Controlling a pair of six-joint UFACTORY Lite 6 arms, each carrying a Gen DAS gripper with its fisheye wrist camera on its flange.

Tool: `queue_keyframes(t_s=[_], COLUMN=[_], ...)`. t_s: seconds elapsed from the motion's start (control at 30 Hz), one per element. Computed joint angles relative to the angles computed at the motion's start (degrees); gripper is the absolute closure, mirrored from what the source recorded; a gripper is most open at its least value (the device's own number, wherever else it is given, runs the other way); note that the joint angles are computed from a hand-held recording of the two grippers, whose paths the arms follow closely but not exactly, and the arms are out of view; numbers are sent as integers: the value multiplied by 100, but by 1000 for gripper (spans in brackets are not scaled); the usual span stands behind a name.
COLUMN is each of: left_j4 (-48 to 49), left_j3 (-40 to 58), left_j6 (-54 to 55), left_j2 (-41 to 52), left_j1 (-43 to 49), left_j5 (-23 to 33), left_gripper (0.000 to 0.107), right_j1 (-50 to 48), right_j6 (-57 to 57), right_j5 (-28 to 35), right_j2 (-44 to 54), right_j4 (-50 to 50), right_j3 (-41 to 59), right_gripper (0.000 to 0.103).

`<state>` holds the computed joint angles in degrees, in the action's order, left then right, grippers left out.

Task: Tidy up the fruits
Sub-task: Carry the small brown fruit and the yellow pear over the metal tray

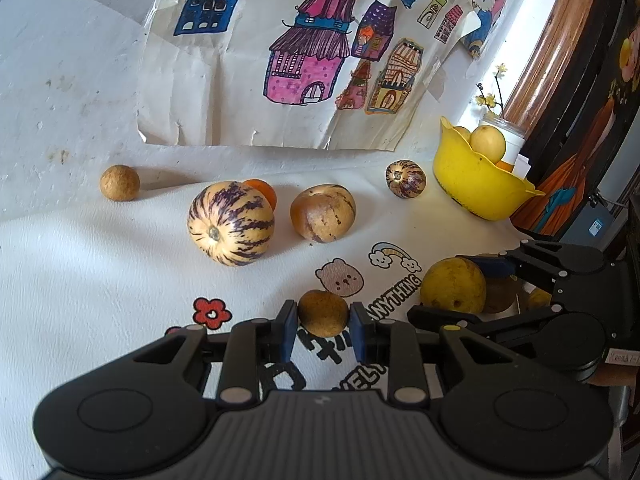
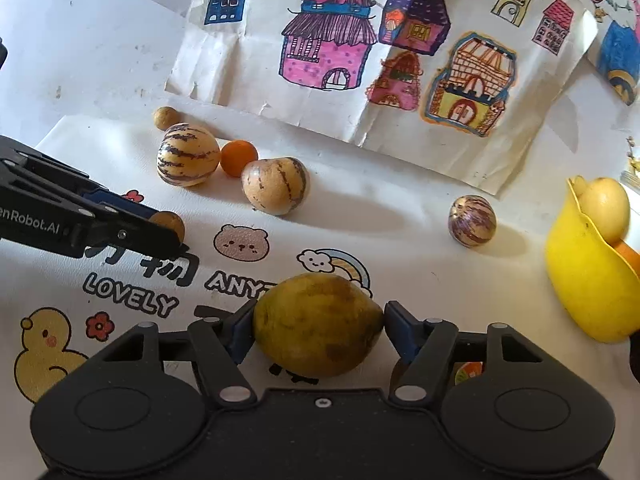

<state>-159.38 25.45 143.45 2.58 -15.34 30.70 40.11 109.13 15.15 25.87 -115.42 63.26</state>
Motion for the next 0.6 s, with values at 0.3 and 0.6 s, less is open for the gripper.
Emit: queue_keyframes(t_s=[0.3,0.6], left_j4=[-71,-59], left_j3=[-145,-138], left_j6=[138,118], left_j2=[-137,-127], left_j1=[-15,-35], left_j5=[-2,-4], left_gripper=[76,76], right_j1=[714,799], right_j6=[-658,-1004], right_j5=[1121,1157], right_j2=[-152,-167], right_j4=[305,1985], right_j3=[-429,-160], right_gripper=[42,35])
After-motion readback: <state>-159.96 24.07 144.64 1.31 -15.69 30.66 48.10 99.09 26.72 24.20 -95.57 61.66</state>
